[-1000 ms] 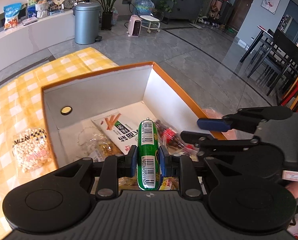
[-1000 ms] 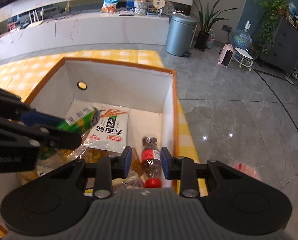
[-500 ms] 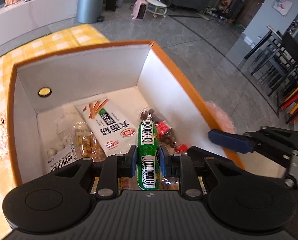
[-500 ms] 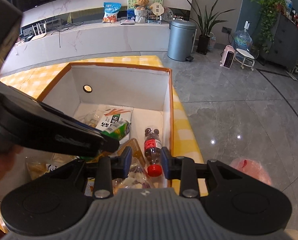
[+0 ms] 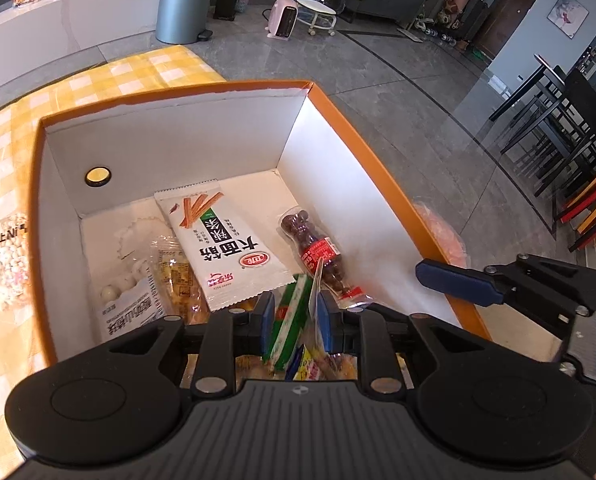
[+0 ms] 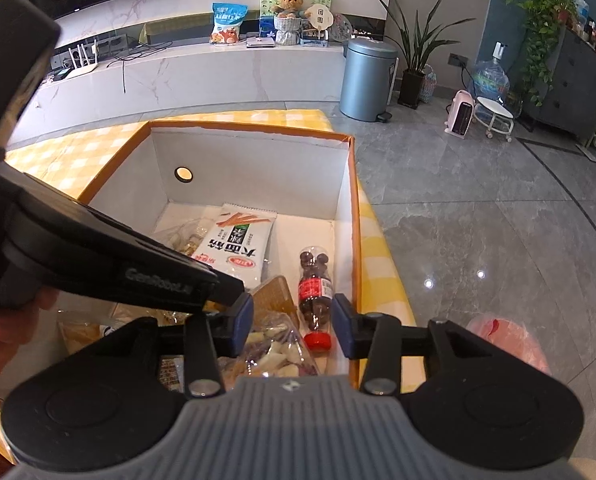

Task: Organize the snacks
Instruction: 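Lower the sausage stick and bottle into the orange box and open both tools, then move both tools back over the remaining snacks on the table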

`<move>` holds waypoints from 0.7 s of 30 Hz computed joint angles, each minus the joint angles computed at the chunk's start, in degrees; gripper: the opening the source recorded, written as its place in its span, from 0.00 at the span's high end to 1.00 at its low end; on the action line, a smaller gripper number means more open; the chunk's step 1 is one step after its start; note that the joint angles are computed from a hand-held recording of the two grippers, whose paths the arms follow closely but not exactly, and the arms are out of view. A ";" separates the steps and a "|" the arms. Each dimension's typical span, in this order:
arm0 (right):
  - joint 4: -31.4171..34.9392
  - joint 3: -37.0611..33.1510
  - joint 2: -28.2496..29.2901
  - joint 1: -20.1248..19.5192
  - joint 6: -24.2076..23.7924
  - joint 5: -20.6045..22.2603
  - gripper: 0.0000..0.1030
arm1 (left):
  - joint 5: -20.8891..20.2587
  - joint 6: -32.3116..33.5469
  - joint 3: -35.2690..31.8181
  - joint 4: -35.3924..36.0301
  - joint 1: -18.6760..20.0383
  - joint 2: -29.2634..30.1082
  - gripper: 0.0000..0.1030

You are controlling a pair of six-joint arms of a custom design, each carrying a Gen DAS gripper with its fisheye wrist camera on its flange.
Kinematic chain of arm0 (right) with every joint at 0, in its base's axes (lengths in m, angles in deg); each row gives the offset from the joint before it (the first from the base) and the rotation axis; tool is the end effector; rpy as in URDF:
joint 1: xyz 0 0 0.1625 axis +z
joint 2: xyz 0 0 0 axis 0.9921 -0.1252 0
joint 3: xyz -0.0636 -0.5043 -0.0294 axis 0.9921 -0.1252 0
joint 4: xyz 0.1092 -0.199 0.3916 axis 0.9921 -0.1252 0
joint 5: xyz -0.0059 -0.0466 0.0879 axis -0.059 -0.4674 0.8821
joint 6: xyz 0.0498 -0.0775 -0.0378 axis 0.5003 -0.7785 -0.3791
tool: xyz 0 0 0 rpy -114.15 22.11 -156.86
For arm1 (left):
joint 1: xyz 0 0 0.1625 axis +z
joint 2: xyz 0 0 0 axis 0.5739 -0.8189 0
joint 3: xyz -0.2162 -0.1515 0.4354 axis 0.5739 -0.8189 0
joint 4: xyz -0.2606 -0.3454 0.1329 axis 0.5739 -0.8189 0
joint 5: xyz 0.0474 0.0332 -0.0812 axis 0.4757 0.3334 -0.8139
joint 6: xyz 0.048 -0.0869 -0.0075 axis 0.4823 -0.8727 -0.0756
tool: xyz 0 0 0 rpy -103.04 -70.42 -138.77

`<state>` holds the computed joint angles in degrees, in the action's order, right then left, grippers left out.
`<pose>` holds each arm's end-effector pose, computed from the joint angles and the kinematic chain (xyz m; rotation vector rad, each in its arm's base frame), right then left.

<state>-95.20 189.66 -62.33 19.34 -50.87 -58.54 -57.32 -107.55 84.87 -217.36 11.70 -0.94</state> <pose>0.2187 -0.5608 0.1848 1.1075 -2.3395 0.5193 -0.2276 -0.5298 0.1453 0.1499 2.5775 -0.7268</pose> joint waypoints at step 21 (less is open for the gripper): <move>-6.70 7.70 -4.42 5.33 7.07 2.48 0.40 | 19.42 -16.23 13.81 13.29 -17.24 -15.18 0.65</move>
<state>-101.90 197.37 -66.75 24.67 -43.80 -56.06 -37.90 -123.78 98.68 -204.07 -5.54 -16.12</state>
